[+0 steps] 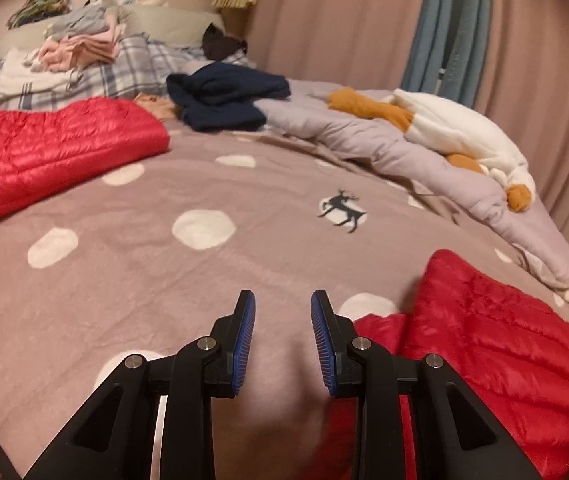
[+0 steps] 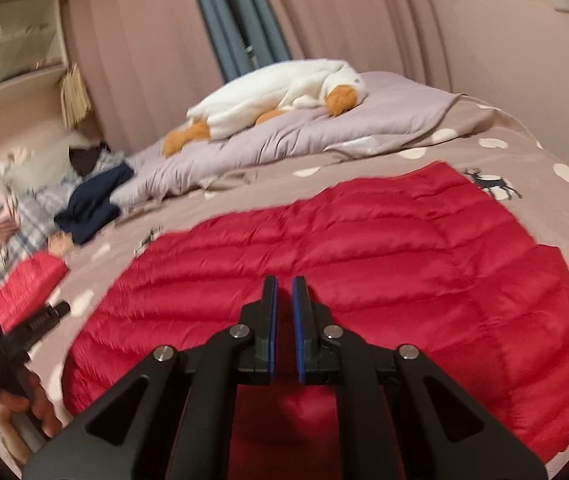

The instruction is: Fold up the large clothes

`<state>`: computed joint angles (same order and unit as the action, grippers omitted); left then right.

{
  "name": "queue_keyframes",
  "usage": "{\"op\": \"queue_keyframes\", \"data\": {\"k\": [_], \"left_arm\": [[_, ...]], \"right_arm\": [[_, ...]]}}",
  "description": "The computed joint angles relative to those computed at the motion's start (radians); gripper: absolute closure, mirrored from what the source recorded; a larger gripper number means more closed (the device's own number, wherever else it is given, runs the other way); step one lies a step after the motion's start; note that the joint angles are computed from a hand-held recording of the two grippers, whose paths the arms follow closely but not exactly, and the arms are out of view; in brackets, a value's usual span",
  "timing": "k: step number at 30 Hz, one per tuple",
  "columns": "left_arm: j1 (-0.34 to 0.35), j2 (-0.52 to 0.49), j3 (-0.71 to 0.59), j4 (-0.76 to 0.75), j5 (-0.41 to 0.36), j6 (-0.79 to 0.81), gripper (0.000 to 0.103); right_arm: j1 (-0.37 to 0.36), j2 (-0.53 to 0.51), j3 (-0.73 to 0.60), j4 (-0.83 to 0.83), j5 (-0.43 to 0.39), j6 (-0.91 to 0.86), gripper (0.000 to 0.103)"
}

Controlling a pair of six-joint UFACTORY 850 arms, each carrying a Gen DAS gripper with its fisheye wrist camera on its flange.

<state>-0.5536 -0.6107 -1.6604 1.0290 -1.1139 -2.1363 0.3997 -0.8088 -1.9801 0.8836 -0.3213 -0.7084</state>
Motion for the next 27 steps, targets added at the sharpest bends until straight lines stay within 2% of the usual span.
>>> {"op": "queue_keyframes", "data": {"k": [2, 3, 5, 8, 13, 15, 18, 20, 22, 23, 24, 25, 26, 27], "left_arm": [[0.004, 0.006, 0.009, -0.014, 0.012, -0.006, 0.072], [0.005, 0.01, 0.014, -0.019, 0.022, -0.009, 0.072], [0.011, 0.023, 0.033, -0.026, 0.065, -0.019, 0.072], [0.013, 0.029, 0.04, -0.033, 0.096, -0.017, 0.072], [0.013, 0.038, 0.051, -0.019, 0.145, -0.016, 0.072], [0.016, 0.041, 0.055, -0.028, 0.171, -0.008, 0.072], [0.028, 0.046, 0.059, -0.084, 0.229, 0.035, 0.07], [0.035, 0.06, 0.079, -0.101, 0.277, 0.035, 0.065], [0.034, 0.082, 0.111, -0.081, 0.312, -0.012, 0.058], [0.031, 0.098, 0.134, -0.052, 0.334, -0.055, 0.049], [0.029, 0.12, 0.167, -0.005, 0.368, -0.118, 0.043], [0.028, 0.136, 0.192, 0.031, 0.398, -0.165, 0.032], [0.03, 0.152, 0.218, 0.067, 0.44, -0.216, 0.027], [0.034, 0.164, 0.238, 0.083, 0.482, -0.247, 0.027]], "right_arm": [[-0.004, -0.051, -0.062, -0.053, -0.068, 0.071, 0.097], [-0.005, -0.078, -0.099, -0.11, -0.094, 0.139, 0.103], [-0.005, -0.137, -0.168, -0.238, -0.137, 0.261, 0.103], [-0.007, -0.188, -0.23, -0.276, -0.189, 0.309, 0.103], [0.01, -0.2, -0.241, -0.373, -0.165, 0.371, 0.103], [0.005, -0.188, -0.221, -0.311, -0.152, 0.317, 0.103], [-0.018, -0.162, -0.175, -0.097, -0.156, 0.157, 0.103], [-0.037, -0.144, -0.156, 0.009, -0.189, 0.085, 0.102], [-0.043, -0.104, -0.11, 0.015, -0.167, 0.072, 0.101], [-0.043, -0.081, -0.084, 0.001, -0.138, 0.073, 0.097], [-0.041, -0.057, -0.056, -0.003, -0.103, 0.07, 0.086], [-0.043, -0.022, -0.011, 0.012, -0.049, 0.048, 0.074], [-0.045, 0.003, 0.018, 0.022, -0.001, 0.044, 0.04], [-0.048, 0.033, 0.056, 0.027, 0.053, 0.055, 0.012]]}}
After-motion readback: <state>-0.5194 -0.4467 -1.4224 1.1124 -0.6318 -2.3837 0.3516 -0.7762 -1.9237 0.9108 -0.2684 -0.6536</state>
